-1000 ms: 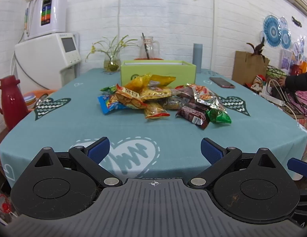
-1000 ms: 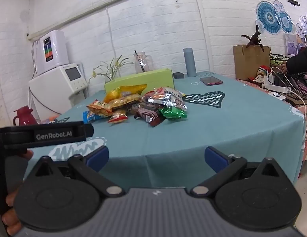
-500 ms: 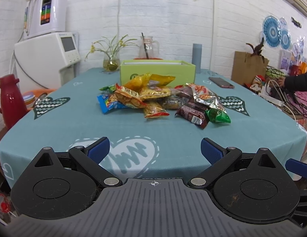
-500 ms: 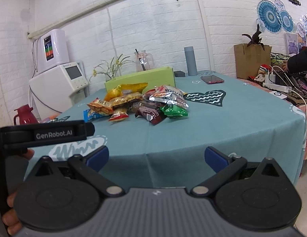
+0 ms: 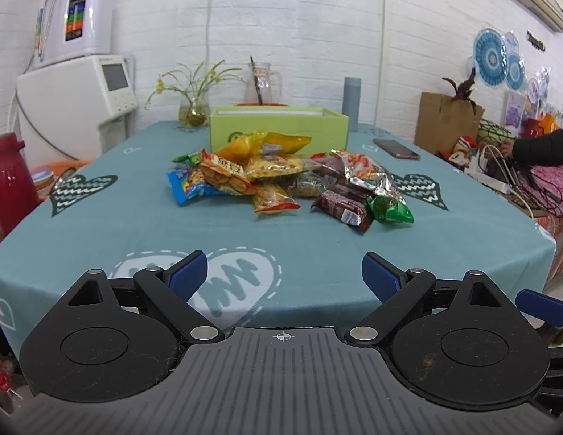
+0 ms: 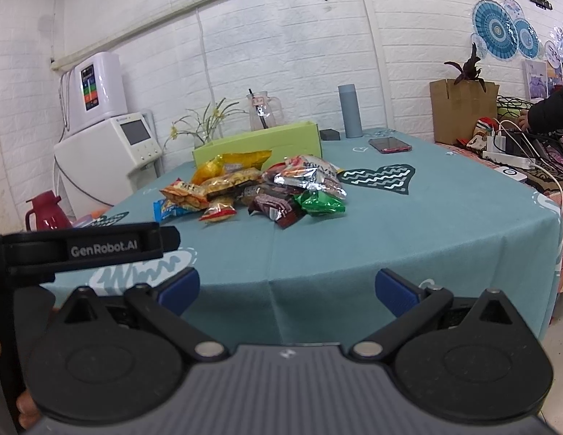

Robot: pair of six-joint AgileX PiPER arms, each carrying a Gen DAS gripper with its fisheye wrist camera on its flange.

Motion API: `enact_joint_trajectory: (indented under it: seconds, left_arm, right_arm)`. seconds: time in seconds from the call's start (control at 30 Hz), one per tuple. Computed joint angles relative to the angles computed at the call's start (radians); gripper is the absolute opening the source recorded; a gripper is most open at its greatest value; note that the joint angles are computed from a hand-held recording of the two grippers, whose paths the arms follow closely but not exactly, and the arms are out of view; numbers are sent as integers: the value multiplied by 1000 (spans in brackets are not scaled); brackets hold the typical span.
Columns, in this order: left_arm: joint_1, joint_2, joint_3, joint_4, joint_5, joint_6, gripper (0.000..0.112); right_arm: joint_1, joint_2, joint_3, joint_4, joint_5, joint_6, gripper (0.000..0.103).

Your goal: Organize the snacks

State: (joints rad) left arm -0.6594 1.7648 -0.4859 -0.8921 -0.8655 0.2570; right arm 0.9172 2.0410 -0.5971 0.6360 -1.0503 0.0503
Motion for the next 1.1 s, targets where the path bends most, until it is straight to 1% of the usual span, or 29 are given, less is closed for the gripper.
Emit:
enact_joint_trajectory:
  seconds: [0.1,0.17,0.23,0.3,0.5,0.6,0.67,0.7,0.73,0.77,0.8,0.83,0.9,0.93,0.97,1.03,1.07,1.1]
  left_arm:
    - [9,-3,4,16,6,-22,83]
    - [2,1,5,1,-13,-23,84]
    - [-4,7,17,10,-48,-52,86]
    - [-2,5,26,24,-57,-72,86]
    - [23,5,2,18,-24,-48,86]
    - [52,15,-61,-44,10,32,86]
    - [88,26,-104,-49,49,69,86]
    - [112,34,-126,-40,75,80,86]
    - [135,41,-145,-30,104,85,86]
    - [165,43,-166,-11,155,89,86]
    - [206,44,-189,38,228,80,86]
    - [246,44,-208,115,298,44,85]
    - [321,53,-258,288,436,-67,84]
    - [335,63,-277,321,459,-94,84]
    - [341,71,-293,317,467,-84,85]
    - [342,93,-342,238,485,20,90]
    - [344,103,-370,194,501,72,90]
    - [352,120,-413,151,535,123,90]
  right_arm:
    - [0,1,-1,0,0,1,103]
    - [0,0,-2,-1,0,0,103]
    - [-1,1,-2,-2,1,1,103]
    - [-3,-1,0,-5,3,4,103]
    - [-6,-4,3,-8,5,5,103]
    - [-21,-14,9,-9,8,8,103]
    - [-52,-15,-4,-21,28,0,103]
    - [-72,-14,-21,-21,52,-13,103]
    - [-99,-12,-50,-20,97,-37,103]
    - [-126,-9,-79,-22,138,-61,103]
    - [-159,0,-122,-20,183,-96,103]
    - [-187,13,-162,-15,211,-126,103]
    - [-259,40,-255,-45,285,-157,103]
    - [-297,60,-310,-67,331,-168,103]
    - [-330,83,-375,-58,389,-206,103]
    - [-386,134,-507,-1,511,-306,103]
    - [-408,155,-558,14,564,-338,103]
    - [-426,173,-599,21,608,-356,103]
